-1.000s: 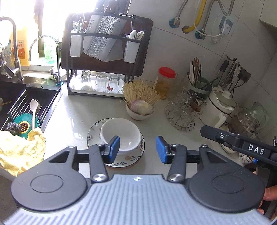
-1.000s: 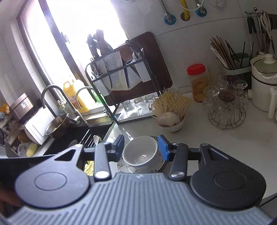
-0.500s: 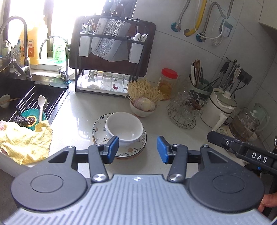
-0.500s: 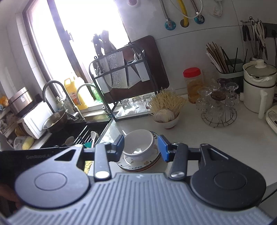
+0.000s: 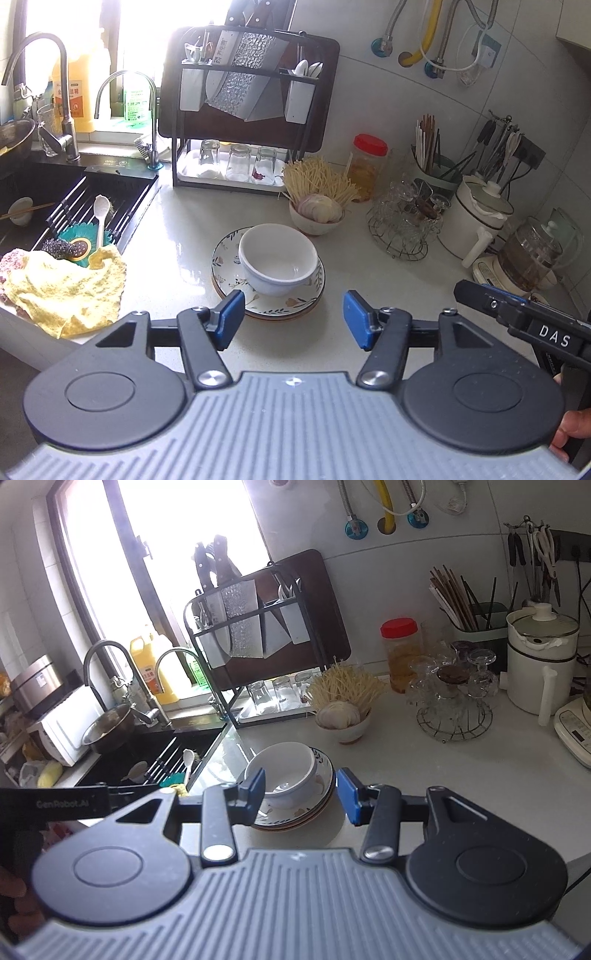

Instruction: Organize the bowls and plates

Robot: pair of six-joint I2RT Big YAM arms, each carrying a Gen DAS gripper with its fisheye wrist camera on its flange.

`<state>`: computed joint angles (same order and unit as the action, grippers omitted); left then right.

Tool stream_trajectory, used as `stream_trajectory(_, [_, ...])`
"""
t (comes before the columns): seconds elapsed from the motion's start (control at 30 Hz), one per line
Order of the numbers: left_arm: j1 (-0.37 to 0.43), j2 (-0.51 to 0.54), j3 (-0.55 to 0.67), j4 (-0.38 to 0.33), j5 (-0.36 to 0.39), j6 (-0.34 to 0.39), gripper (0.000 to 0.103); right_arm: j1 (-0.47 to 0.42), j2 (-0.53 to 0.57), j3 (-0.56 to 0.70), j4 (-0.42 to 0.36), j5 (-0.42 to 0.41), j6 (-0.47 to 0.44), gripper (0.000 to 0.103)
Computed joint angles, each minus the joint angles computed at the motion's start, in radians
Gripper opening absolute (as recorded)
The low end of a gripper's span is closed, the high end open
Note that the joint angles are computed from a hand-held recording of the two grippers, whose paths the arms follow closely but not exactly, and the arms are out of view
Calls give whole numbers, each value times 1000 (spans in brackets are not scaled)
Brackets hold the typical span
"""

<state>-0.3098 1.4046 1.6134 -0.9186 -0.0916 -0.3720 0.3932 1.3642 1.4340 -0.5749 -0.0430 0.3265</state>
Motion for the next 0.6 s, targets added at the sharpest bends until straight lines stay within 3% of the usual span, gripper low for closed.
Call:
stream_trajectory(0.1, [-4,5,4,-4,-9,3,80,-3,1,2,-1,10,-21,47])
stream_trajectory(0.17, [-6,13,10,-8,-12,7,86,-5,-1,1,0,27,-18,56])
stream_trajectory(0.23, [-8,21,20,-15,-10,14,92,-8,-2,0,0,32,-14,58])
stream_trajectory(0.33, [-14,34,36,-29,-27,26,96,-7,2,3,-11,41,-18,63])
stream_trajectory(0.43, [-16,40,44,-41,-42,32,97,-6,-2,-5,-2,58,-16,75])
stream_trajectory(0.5, [-14,40,45,-44,-47,29,98,-5,-4,-9,7,66,-13,92])
stream_trajectory(0.6, [-12,40,46,-46,-57,26,98,-7,-6,-14,22,72,-15,95])
